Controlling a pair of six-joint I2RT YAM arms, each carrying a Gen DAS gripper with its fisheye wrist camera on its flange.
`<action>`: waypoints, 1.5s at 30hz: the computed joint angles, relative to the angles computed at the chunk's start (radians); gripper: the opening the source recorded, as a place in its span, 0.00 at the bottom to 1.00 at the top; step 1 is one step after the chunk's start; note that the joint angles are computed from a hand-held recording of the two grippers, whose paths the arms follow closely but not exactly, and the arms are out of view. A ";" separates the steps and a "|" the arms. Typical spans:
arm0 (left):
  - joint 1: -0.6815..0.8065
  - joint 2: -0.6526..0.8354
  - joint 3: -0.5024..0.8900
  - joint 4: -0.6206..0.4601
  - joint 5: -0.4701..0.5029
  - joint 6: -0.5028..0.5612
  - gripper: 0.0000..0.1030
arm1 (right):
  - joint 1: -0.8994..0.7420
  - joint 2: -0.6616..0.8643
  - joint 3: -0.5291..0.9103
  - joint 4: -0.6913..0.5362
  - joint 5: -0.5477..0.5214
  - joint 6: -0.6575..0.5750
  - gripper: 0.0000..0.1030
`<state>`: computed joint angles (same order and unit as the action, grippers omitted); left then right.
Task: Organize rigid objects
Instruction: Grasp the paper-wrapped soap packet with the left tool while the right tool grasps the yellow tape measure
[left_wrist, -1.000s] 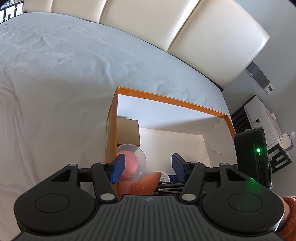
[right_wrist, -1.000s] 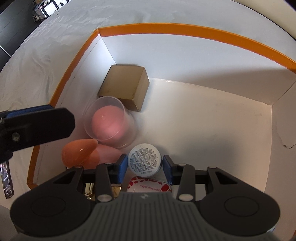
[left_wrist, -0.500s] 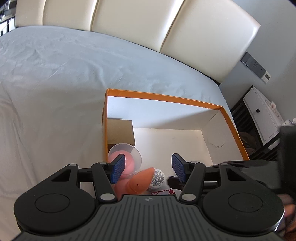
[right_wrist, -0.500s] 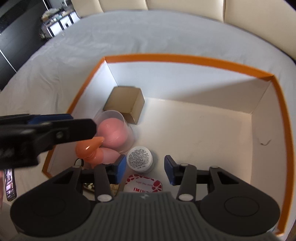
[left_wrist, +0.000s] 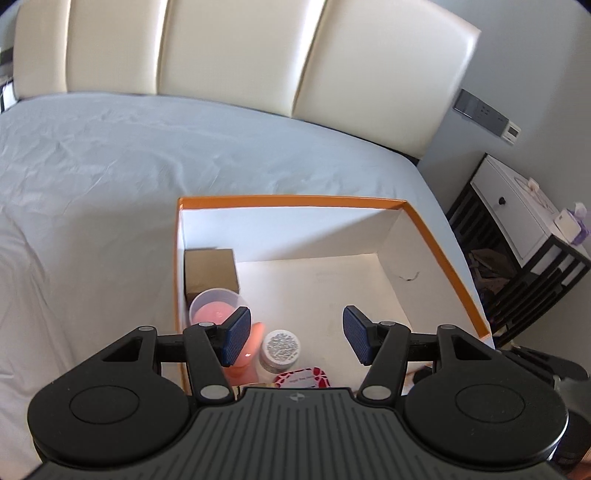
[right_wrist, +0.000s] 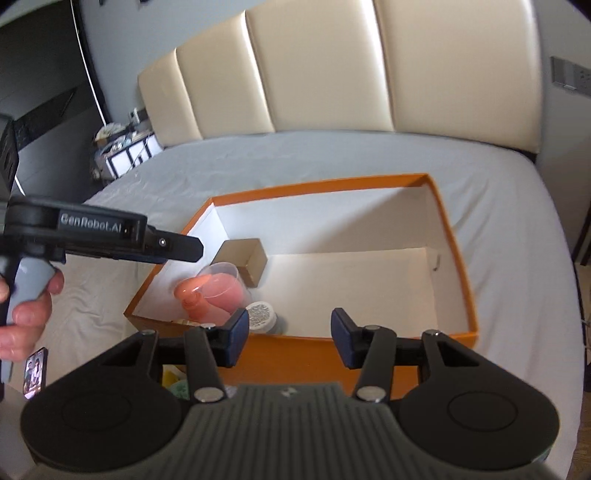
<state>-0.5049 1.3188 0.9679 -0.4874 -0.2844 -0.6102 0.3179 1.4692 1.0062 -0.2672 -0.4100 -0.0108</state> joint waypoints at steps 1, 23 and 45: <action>-0.017 0.007 0.016 -0.019 -0.017 -0.005 0.66 | 0.014 -0.023 -0.034 0.031 0.035 0.001 0.48; -0.337 0.170 0.086 -0.232 -0.123 -0.283 0.68 | -0.169 0.213 0.104 -0.379 0.011 0.106 0.57; -0.165 0.218 -0.198 0.156 0.276 -0.450 0.87 | -0.117 0.388 0.224 -0.482 -0.030 0.083 0.35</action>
<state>-0.6699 1.5366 0.7695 -0.3311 -0.0085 -1.0598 0.2009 1.8573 1.2301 -0.7491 -0.4404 0.0717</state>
